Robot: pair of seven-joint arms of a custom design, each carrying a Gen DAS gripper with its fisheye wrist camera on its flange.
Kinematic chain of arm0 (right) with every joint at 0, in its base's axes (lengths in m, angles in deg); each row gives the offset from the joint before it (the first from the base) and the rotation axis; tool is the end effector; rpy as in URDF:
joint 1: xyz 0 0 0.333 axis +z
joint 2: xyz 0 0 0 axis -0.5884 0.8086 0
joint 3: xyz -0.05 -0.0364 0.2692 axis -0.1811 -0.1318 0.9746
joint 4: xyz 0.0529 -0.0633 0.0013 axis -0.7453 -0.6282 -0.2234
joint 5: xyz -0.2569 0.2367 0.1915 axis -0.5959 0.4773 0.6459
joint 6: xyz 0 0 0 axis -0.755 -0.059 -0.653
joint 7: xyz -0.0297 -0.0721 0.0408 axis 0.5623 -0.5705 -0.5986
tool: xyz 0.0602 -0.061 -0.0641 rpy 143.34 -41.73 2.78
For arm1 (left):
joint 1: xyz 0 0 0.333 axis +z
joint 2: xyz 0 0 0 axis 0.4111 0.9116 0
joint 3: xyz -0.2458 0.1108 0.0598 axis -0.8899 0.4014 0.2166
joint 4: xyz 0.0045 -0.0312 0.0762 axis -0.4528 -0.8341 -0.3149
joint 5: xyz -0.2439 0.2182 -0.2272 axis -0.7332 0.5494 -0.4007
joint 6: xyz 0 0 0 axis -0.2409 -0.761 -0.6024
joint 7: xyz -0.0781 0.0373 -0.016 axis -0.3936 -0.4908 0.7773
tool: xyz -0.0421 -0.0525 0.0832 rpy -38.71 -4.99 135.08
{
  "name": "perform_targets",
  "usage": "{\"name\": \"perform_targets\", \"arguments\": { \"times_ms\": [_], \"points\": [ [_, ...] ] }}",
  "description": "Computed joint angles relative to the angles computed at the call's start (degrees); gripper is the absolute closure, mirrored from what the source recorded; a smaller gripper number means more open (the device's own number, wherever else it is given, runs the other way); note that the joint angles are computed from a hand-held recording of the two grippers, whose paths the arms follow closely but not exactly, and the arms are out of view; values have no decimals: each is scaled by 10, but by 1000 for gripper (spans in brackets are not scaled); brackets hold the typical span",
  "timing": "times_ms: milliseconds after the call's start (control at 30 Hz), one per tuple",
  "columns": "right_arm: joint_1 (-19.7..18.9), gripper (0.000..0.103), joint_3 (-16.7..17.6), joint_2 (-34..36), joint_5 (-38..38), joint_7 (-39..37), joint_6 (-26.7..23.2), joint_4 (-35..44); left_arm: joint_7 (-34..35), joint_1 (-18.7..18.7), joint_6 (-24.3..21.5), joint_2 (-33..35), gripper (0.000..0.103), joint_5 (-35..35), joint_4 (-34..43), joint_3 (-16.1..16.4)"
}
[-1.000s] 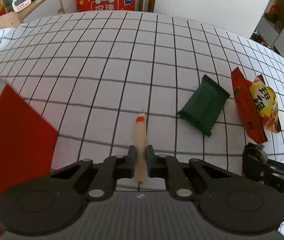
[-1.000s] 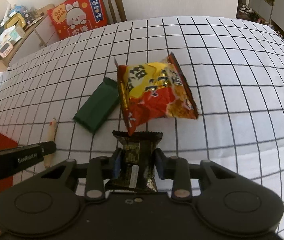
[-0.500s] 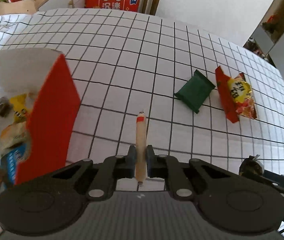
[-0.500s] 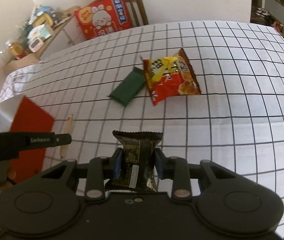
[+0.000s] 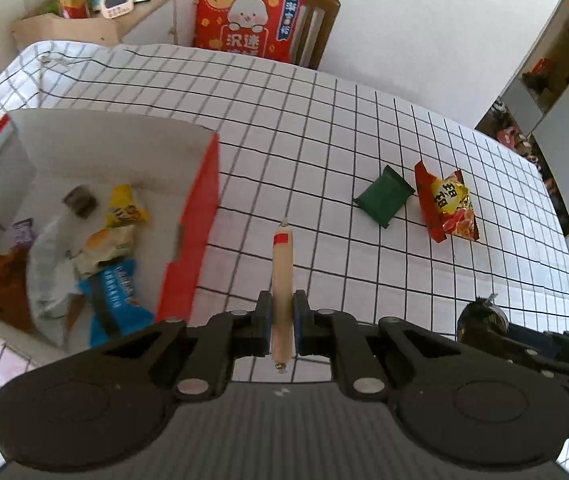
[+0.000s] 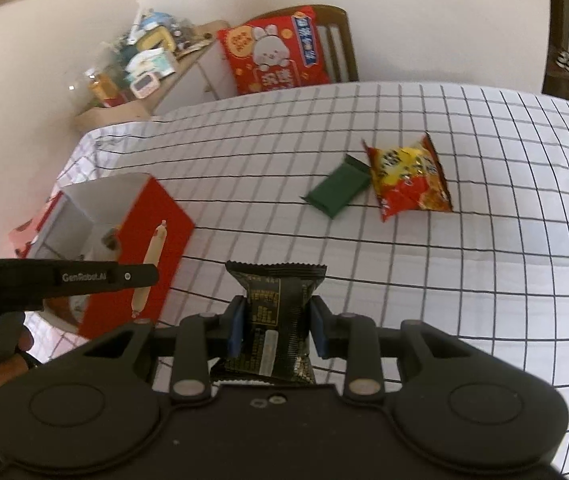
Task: Organize snacks
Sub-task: 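Carry the candy stick and chocolate bar over the red box with both tools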
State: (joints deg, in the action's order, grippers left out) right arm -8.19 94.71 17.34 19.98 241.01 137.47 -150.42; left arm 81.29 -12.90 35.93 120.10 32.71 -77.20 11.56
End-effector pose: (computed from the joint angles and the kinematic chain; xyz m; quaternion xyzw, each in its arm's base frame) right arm 0.5095 0.3778 0.5319 -0.5855 0.7346 -0.1236 0.3197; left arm 0.5743 -0.4796 0.5663 -0.6297 0.7375 -0.2276 0.0886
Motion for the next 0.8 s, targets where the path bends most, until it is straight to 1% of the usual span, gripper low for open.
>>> {"name": "perform_targets", "arguments": {
  "times_ms": [133, 233, 333, 467, 567, 733, 800],
  "points": [
    [7, 71, 4, 14, -4, -10, -1, 27, -10, 28, 48, -99, 93, -10, -141, -12],
    [14, 71, 5, 31, -2, -20, 1, 54, -14, 46, 78, -153, 93, -11, -214, -22],
    [23, 71, 4, 54, -3, -31, 0, 90, -19, 63, 98, -192, 93, -8, -265, -28],
    [39, 71, 2, 97, -3, -50, -9, 151, -27, 84, 111, -232, 93, 1, -313, -33],
    [55, 71, -2, 142, 0, -69, -26, 215, -35, 100, 117, -255, 93, 11, -342, -34],
    [87, 71, -17, 235, 7, -98, -60, 350, -46, 126, 119, -282, 93, 27, -379, -33],
    [100, 71, -24, 281, 15, -114, -82, 420, -46, 137, 120, -289, 93, 32, -390, -33]
  ]
}}
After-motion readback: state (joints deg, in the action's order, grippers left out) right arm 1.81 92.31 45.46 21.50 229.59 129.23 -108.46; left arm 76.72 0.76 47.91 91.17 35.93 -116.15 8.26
